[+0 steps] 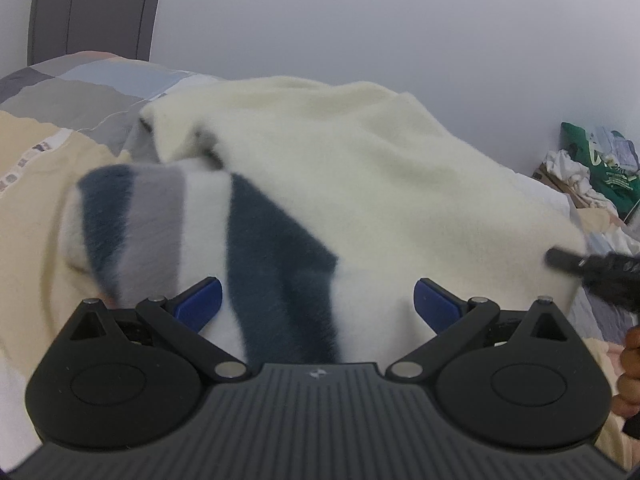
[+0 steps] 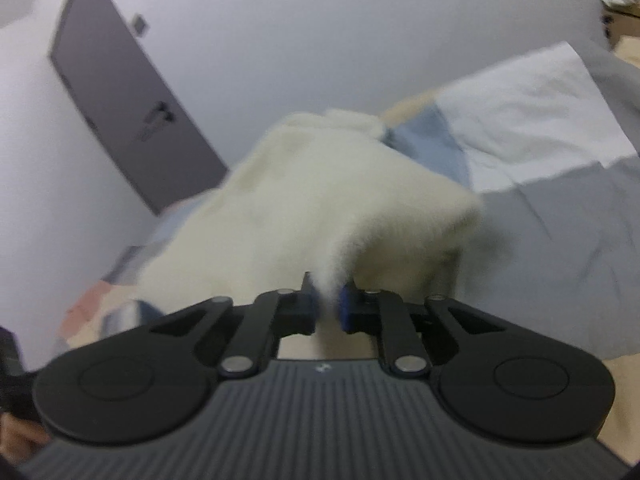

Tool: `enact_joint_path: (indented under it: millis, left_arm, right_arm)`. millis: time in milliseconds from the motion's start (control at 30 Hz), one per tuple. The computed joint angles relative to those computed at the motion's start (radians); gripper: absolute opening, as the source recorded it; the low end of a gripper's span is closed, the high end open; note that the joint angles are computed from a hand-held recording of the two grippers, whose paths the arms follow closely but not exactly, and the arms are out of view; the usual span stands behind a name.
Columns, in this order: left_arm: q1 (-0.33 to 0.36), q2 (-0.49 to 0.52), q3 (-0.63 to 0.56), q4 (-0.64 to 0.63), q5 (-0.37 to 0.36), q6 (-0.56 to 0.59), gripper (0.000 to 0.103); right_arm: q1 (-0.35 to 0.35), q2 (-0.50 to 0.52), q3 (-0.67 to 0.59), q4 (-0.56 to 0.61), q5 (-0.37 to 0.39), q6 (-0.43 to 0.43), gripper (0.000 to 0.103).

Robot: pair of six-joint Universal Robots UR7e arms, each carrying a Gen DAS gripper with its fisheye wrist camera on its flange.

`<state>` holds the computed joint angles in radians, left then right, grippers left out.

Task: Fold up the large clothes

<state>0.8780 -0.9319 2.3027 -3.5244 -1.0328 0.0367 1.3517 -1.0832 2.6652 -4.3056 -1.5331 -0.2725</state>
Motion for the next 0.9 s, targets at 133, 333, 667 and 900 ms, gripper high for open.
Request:
enact_joint_path:
  millis: [133, 333, 667, 900]
  left_arm:
    - [-0.015, -0.075, 0.046, 0.034, -0.004, -0.095, 0.103]
    - [-0.020, -0.212, 0.159, 0.119, -0.072, -0.449, 0.103]
    - [0.048, -0.080, 0.086, 0.078, -0.183, -0.510, 0.076]
    - [0.093, -0.064, 0.052, 0.070, -0.230, -0.513, 0.032]
  right_arm:
    - [0.086, -0.001, 0.021, -0.023, 0.019, -0.087, 0.012]
    - [0.240, 0.041, 0.057, -0.087, -0.062, -0.149, 0.012]
    - [0.232, 0.107, 0.085, -0.153, -0.082, -0.110, 0.011]
    - [0.217, 0.169, 0.062, -0.194, -0.115, -0.107, 0.011]
